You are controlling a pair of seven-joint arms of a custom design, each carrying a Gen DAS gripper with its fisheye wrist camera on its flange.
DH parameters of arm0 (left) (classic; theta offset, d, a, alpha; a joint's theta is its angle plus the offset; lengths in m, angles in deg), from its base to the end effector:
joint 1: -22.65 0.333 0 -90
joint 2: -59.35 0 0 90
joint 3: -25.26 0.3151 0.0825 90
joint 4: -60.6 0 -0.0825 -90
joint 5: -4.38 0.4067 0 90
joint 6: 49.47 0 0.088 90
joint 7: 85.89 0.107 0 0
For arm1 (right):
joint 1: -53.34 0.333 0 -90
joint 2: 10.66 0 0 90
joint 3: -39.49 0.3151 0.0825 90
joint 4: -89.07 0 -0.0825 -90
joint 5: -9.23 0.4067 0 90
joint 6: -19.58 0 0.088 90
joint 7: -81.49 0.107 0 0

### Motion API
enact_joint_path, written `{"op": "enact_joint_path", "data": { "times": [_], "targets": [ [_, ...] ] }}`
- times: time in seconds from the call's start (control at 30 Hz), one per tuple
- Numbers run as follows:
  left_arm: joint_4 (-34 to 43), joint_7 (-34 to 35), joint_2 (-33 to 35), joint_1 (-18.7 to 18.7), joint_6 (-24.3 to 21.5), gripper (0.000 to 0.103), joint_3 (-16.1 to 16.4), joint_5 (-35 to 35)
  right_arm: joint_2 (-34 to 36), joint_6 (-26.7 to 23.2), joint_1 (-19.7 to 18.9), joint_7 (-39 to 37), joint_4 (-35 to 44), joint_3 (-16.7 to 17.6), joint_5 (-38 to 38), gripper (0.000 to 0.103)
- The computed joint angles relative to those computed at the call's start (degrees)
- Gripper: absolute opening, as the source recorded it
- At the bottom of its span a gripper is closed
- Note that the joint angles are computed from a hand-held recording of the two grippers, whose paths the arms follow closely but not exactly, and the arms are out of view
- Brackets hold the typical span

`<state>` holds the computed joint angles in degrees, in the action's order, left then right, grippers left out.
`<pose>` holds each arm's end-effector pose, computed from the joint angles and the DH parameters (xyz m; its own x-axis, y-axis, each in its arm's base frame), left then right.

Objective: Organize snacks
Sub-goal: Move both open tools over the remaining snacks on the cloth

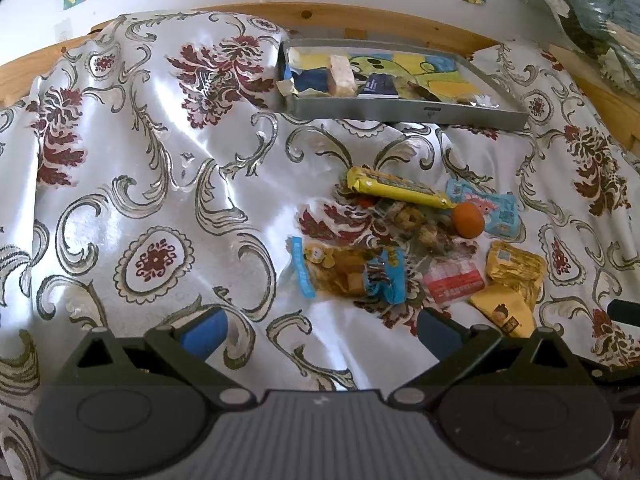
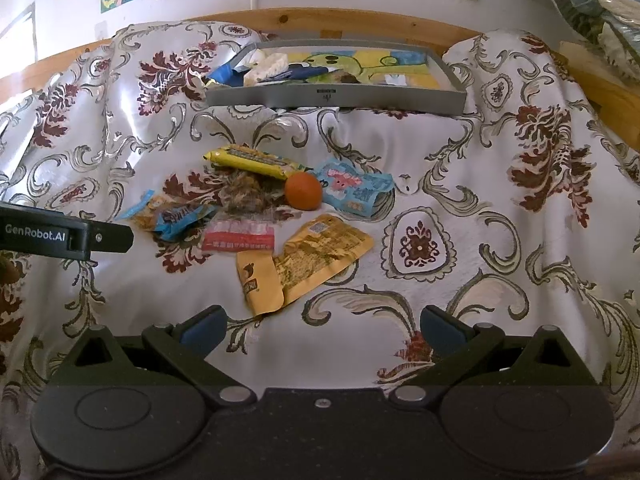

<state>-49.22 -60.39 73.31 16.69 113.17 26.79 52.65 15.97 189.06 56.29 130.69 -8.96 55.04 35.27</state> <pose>0.6609 -0.0913 0.4186 0.2904 -0.9554 0.0539 -0.6540 -0.2392 -0.7177 0.7089 0.1760 0.4015 0.5080 -0.8611 0.0205 -0.5685 -0.3530 -0.7431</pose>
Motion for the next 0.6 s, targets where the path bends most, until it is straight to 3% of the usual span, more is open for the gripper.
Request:
{"op": "enact_joint_path", "data": {
  "times": [0.6],
  "targets": [
    [3.26,-4.68,2.82,-0.96,3.30,0.103,2.81,6.70,3.35,-0.73,1.93,4.01,4.99,-1.57,-3.56,0.102]
  ]
}}
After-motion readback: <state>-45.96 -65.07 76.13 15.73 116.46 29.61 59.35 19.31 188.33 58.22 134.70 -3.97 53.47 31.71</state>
